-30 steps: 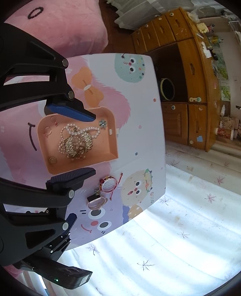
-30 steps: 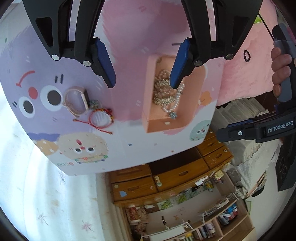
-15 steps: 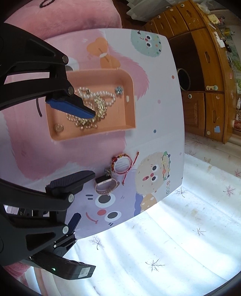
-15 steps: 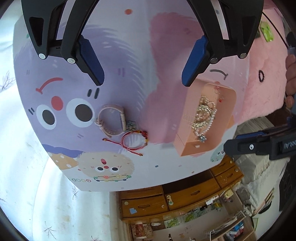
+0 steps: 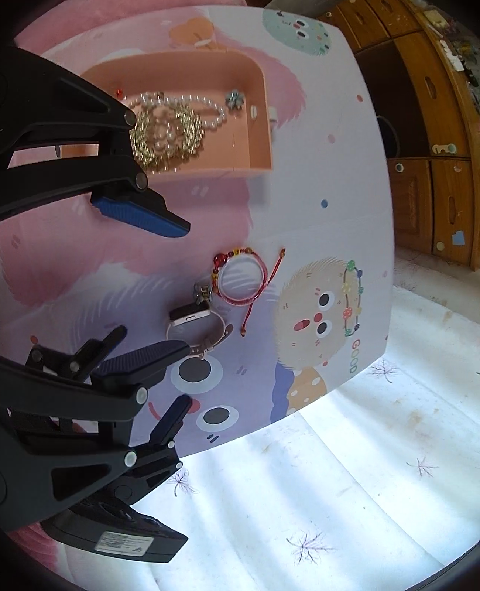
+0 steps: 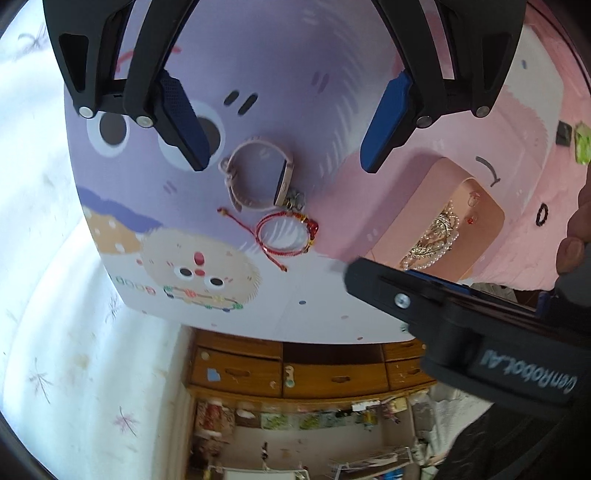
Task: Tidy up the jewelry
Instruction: 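Grasp the small hair clip with the left tool while the right tool grasps the pink-strap watch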
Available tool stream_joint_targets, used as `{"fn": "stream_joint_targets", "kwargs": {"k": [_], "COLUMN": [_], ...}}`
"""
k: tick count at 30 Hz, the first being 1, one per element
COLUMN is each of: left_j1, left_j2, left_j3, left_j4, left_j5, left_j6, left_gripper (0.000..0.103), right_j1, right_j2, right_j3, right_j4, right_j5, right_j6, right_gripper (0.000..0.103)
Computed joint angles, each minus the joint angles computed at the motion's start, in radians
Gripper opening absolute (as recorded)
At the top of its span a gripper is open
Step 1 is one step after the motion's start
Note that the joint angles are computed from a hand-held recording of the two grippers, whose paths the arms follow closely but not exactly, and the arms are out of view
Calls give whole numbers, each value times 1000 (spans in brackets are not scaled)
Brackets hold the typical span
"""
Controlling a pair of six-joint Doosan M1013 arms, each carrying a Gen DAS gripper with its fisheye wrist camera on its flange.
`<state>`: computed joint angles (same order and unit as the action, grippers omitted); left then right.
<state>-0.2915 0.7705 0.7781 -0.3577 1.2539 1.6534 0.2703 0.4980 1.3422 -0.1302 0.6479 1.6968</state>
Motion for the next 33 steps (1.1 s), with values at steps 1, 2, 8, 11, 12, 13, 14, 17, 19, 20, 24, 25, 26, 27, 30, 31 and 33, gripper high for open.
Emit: {"fn": "stream_joint_targets", "kwargs": {"k": [1, 2, 8, 11, 12, 13, 14, 17, 19, 20, 24, 25, 26, 27, 30, 31, 33], "left_j1": [-4, -7, -13, -10, -10, -11, -11, -16, -22, -25, -36, -38, -41, -43, -46, -49, -53], "left_j2": [9, 17, 70, 87, 93, 99, 105, 120, 128, 135, 154, 158, 162, 165, 169, 173, 174], "left_j3": [-6, -13, -58, -68, -73, -80, -86, -104, -114, -122, -150, -155, -161, -166, -170, -176, -177], "left_j4": [4, 7, 22, 11, 8, 4, -2, 2, 10, 15, 21, 26, 35, 44, 51, 60, 81], "left_j5": [1, 5, 43, 54, 59, 64, 71, 88, 94, 97, 112, 115, 118, 121, 123, 127, 127], "left_j6": [-10, -20, -126, -155, -160, -164, -168, -173, -168, -164, -161, -163, -167, -172, -176, -175, -171], "left_gripper": [55, 55, 51, 50, 50, 50, 50, 50, 50, 50, 44, 43, 41, 39, 35, 35, 32], "right_j1": [-1, -4, -28, -44, -47, -49, -52, -58, -65, -68, -78, -81, -83, -87, -96, -99, -106], "right_j2": [6, 14, 70, 86, 91, 95, 99, 109, 115, 117, 126, 127, 127, 128, 127, 127, 128], "right_j3": [-1, -5, -50, -58, -62, -64, -68, -74, -78, -80, -89, -89, -88, -88, -83, -83, -85], "right_j4": [3, 15, 117, 203, 214, 224, 235, 260, 286, 297, 317, 318, 319, 324, 329, 330, 333], "right_j5": [-4, -4, 43, 44, 50, 55, 61, 63, 63, 66, 79, 78, 78, 80, 84, 85, 88], "right_j6": [-13, -35, -151, -213, -225, -237, -252, -283, -295, -298, -295, -295, -293, -293, -287, -286, -283], "right_gripper": [72, 69, 46, 40, 37, 33, 31, 25, 20, 19, 13, 13, 13, 13, 13, 13, 13]}}
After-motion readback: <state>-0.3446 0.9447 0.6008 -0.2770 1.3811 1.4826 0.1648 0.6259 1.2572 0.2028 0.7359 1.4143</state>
